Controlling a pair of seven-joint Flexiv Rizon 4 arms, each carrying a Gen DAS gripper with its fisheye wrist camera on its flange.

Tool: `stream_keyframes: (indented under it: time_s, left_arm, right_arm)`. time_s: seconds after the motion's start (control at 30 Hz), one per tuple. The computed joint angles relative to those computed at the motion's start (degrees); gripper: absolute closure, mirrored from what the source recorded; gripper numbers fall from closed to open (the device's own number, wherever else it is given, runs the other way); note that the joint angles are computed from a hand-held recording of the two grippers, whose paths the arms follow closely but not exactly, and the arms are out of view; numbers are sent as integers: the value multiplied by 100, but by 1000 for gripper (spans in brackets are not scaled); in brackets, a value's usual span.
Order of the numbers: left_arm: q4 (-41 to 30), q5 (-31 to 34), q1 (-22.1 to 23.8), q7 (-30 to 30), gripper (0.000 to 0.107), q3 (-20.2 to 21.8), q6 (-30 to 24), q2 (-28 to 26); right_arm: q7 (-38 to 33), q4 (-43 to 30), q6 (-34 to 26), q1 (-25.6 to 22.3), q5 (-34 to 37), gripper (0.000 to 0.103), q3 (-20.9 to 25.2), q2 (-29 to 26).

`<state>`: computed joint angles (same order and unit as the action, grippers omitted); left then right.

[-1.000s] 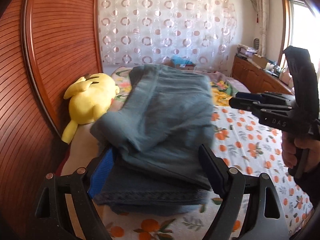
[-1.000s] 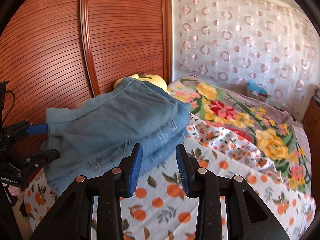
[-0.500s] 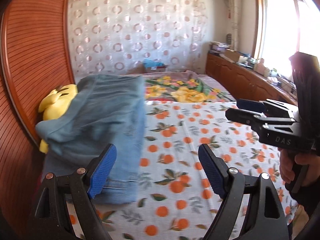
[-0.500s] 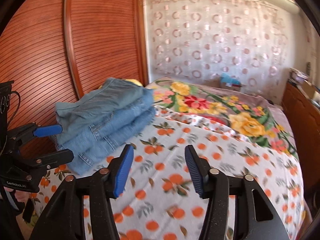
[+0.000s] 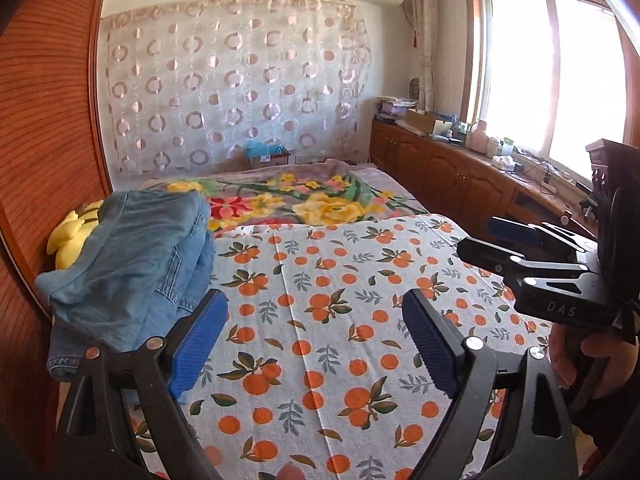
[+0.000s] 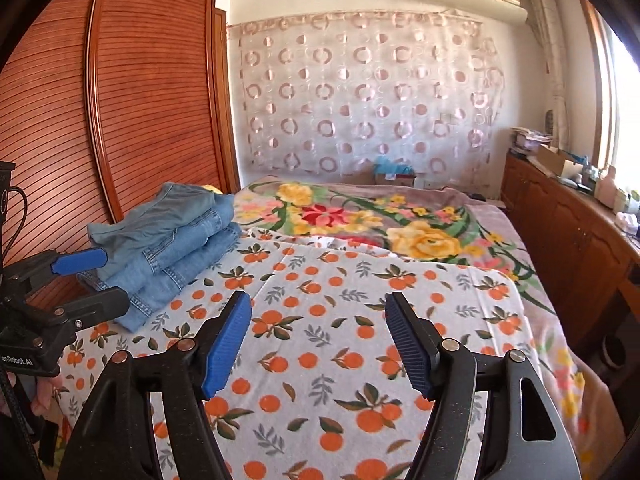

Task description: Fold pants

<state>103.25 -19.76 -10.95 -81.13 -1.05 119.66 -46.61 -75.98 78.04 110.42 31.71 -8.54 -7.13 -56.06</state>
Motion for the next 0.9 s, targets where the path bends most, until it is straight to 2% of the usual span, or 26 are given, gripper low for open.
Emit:
stream_keyframes:
  time_s: [0.07, 0.17, 0.33, 0.47, 0.67, 0.9]
  left_arm:
    - [41, -114, -156, 34, 17, 101, 18, 47]
    - [111, -655, -685, 256, 17, 526, 104, 94]
    - [267, -817, -750, 429, 17, 385, 270, 247]
    - [298, -1406, -1196, 772, 17, 604, 463, 236]
    - [572, -1126, -886, 586, 17, 127, 876, 402]
    - [840, -1513, -1092, 771, 17, 141, 1260, 552]
  right_arm:
    - [-37, 280, 192, 236, 287, 31, -253, 114]
    - [-157, 612, 435, 428, 622, 31, -406, 252]
    - [-498, 1144, 822, 685, 1170, 30, -506, 494]
    - [-808, 1468, 1161, 862, 1632, 22, -493, 647]
    - [-1177, 1808, 1503, 901, 2107, 21, -276, 794]
    - [-1582, 2019, 1749, 1045, 2625, 21, -182, 901]
